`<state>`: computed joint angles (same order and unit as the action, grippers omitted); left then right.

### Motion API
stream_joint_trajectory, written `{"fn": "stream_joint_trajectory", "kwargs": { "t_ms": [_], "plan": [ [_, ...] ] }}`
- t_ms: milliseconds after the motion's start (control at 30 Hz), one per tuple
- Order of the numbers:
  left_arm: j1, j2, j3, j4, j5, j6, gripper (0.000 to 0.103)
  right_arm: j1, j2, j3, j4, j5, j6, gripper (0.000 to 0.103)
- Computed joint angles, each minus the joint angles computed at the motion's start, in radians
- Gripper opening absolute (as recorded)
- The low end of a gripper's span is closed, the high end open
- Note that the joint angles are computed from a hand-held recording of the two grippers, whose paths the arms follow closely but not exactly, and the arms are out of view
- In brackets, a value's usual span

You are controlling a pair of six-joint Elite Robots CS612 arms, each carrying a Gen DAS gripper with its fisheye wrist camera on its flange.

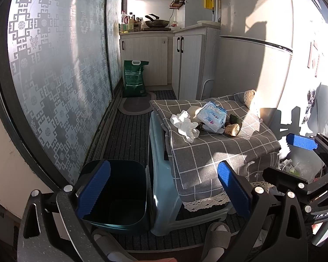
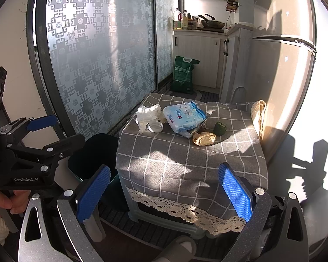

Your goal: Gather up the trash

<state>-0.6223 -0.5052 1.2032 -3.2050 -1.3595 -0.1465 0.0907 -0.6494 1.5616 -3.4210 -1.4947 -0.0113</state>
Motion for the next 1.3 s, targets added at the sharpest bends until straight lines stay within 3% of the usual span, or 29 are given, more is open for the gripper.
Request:
{"fn": "stream_joint_trajectory", "kwargs": {
  "t_ms": [967,1300],
  "plan": [
    [-0.006,-0.007,0.002,0.002,0.003,-0.006,0.1,0.006,0.003,-0.005,0.002,-0.002,-0.006,0.1],
    [0.003,-0.008,0.004,-0.022,-0.05,-0.008,0.098,-0.001,-0.009,0.004,-0.002,0.029,-0.02,0.1]
  ]
}}
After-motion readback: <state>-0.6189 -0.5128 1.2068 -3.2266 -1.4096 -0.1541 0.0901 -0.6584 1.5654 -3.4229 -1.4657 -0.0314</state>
